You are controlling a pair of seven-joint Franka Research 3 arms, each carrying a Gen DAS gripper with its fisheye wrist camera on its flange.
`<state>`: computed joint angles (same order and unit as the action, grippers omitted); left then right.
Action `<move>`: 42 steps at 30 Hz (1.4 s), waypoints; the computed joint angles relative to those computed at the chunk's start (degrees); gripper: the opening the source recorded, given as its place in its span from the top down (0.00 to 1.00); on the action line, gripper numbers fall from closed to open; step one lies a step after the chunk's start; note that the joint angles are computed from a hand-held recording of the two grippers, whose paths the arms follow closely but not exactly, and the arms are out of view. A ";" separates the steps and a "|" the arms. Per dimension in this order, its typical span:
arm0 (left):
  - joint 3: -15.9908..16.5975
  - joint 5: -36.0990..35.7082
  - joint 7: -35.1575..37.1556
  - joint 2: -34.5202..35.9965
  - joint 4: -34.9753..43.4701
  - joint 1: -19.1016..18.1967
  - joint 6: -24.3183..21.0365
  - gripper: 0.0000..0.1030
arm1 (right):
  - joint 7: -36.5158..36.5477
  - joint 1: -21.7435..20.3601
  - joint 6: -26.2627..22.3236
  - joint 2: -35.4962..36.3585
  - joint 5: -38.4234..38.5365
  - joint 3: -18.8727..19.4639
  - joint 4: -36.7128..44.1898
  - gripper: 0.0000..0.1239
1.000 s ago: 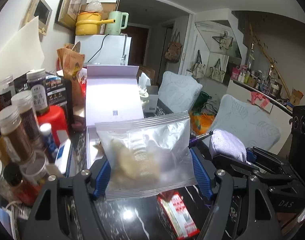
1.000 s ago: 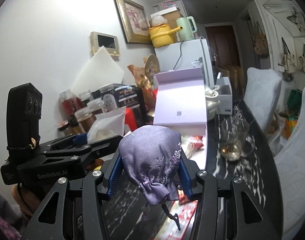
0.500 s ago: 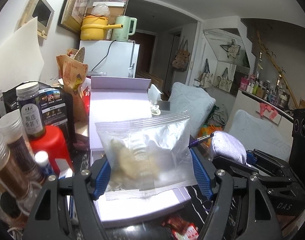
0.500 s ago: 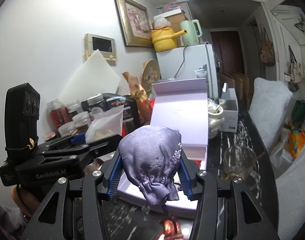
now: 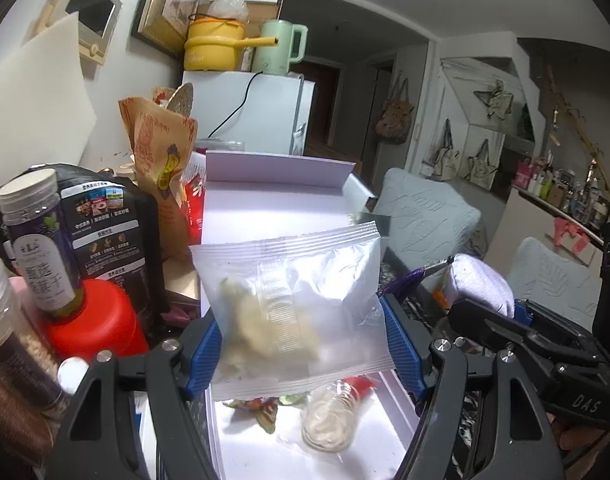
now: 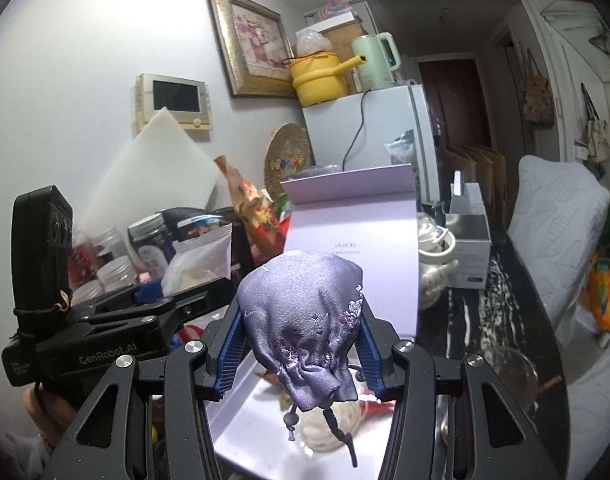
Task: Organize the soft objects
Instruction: 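Lift and carry the pouch and zip bag with both grippers over the lavender box, then lower the pouch and zip bag into the box and open both grippers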
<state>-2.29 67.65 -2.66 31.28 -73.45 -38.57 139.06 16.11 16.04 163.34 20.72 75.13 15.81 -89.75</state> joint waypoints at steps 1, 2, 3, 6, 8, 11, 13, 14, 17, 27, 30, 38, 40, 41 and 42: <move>-0.22 -0.91 1.10 0.87 1.03 0.38 -0.34 0.30 | 0.94 0.20 -0.21 0.88 -0.75 -0.23 1.05 0.60; -0.37 -1.99 2.23 1.74 2.04 0.70 -0.62 0.30 | 2.98 0.57 -0.59 2.12 -2.52 -0.68 2.45 0.60; -0.39 -2.96 3.11 2.50 2.84 0.94 -0.62 0.30 | 4.70 0.71 -1.14 3.05 -4.22 -0.89 3.49 0.60; -0.47 -7.01 6.80 5.22 5.68 1.68 -1.05 0.30 | 9.45 1.07 -1.42 6.19 -9.04 -1.02 6.73 0.60; -0.11 -9.16 8.80 6.46 7.00 1.77 -1.20 0.30 | 13.03 1.39 -1.43 8.11 -12.91 -1.25 8.62 0.60; 0.39 -12.16 11.84 8.28 8.94 1.78 -1.86 0.30 | 17.21 1.51 -1.58 10.42 -17.80 -1.23 10.67 0.60; 0.03 -14.87 15.30 9.74 10.65 2.26 -2.30 0.30 | 21.02 1.95 -2.36 12.05 -21.85 -1.90 12.29 0.60; 0.20 -15.90 16.24 10.28 11.23 2.24 -2.56 0.30 | 22.13 1.86 -2.53 12.66 -23.22 -1.79 12.81 0.60; 0.52 -18.94 19.14 12.18 13.56 2.18 -4.09 0.30 | 27.51 2.59 -3.39 14.48 -28.88 -2.92 14.47 0.60; 0.84 -27.01 27.54 18.26 21.66 2.22 -8.44 0.30 | 38.50 2.80 -6.54 18.45 -41.21 -3.96 18.09 0.59; 0.84 -29.02 29.54 19.42 23.08 2.36 -8.84 0.30 | 41.99 3.51 -8.32 19.65 -44.36 -5.12 19.60 0.59; -0.24 -34.97 33.59 21.76 25.88 3.96 -10.30 0.30 | 47.73 2.64 -16.25 23.10 -47.17 -5.00 25.08 0.59; -0.54 -36.51 34.45 22.40 26.55 4.35 -10.51 0.30 | 49.03 2.67 -17.96 24.07 -47.68 -5.22 26.62 0.59; -0.22 -36.74 34.64 22.87 27.31 4.13 -11.14 0.30 | 49.53 2.74 -19.06 24.69 -48.09 -5.35 27.58 0.59; 0.38 -36.58 34.78 23.46 28.40 3.69 -12.22 0.30 | 49.93 2.83 -19.80 25.09 -48.46 -5.49 28.22 0.59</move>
